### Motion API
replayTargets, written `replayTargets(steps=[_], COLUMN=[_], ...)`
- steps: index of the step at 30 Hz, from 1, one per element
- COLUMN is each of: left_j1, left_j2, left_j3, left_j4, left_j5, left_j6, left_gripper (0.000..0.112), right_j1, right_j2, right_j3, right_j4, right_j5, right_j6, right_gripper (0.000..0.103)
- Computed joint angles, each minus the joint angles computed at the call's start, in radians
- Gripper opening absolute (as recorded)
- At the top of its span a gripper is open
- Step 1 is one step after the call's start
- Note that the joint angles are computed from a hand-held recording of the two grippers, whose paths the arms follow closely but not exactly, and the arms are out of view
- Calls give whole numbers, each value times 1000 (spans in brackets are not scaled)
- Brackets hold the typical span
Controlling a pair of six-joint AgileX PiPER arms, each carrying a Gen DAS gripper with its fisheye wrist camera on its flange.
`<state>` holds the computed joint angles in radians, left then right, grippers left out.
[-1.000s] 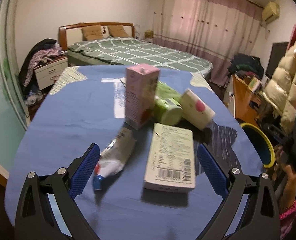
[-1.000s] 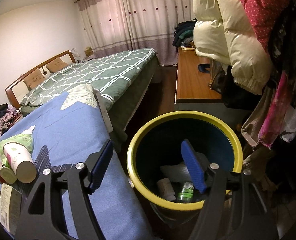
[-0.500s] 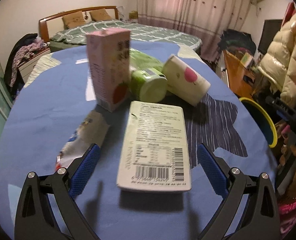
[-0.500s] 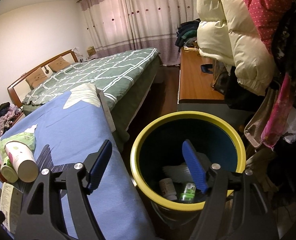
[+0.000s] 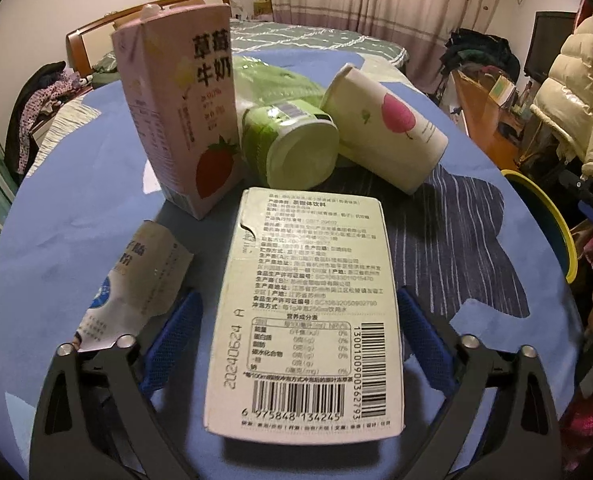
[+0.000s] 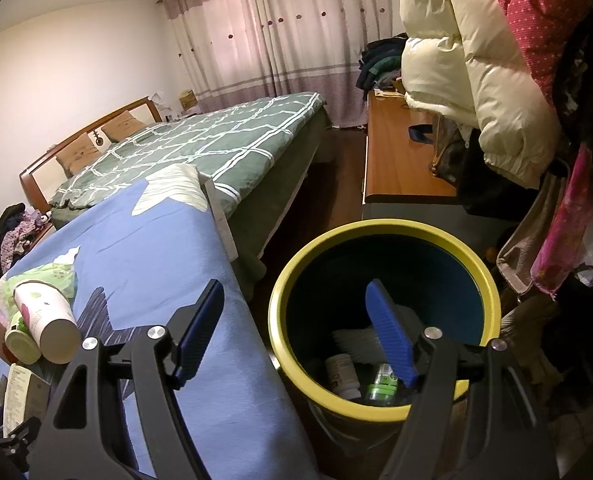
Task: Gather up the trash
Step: 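Grasp the white barcode box with the left gripper, then carry the white box over the yellow bin and open the left gripper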
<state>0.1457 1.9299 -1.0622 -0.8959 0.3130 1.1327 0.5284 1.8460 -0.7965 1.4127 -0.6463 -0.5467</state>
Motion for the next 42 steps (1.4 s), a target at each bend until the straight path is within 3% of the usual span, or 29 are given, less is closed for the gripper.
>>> replayTargets(steps=[4, 10, 15, 19, 22, 26, 31, 37, 42], left_j1=[-1, -21, -37, -92, -158, -260, -427, -593, -688], left_j2=[1, -30, -102, -129, -127, -99, -38, 114, 290], left_j3=[-5, 20, 80, 69, 31, -50, -187, -436, -713], left_j4=[-31, -66, -152, -133, -67, 37, 244, 457, 604], left_j5=[2, 8, 20, 46, 56, 80, 74, 137, 260], left_j6=[24, 59, 163, 148, 71, -57, -297, -545, -714], left_gripper=[71, 71, 71, 71, 71, 71, 71, 71, 71], right_j1=[-2, -10, 8, 20, 25, 58, 68, 0, -64], right_j2=[-1, -8, -39, -84, -147, -224, -292, -354, -365], right_j3=[3, 18, 74, 132, 204, 291, 381, 489, 539], right_j4=[-12, -50, -116, -115, -116, -72, -46, -112, -181], right_j5=[4, 12, -24, -51, -87, -179, -250, -242, -224], right_j6=[11, 53, 127, 129, 144, 134, 145, 243, 315], right_gripper=[70, 70, 70, 70, 70, 79, 79, 80, 80])
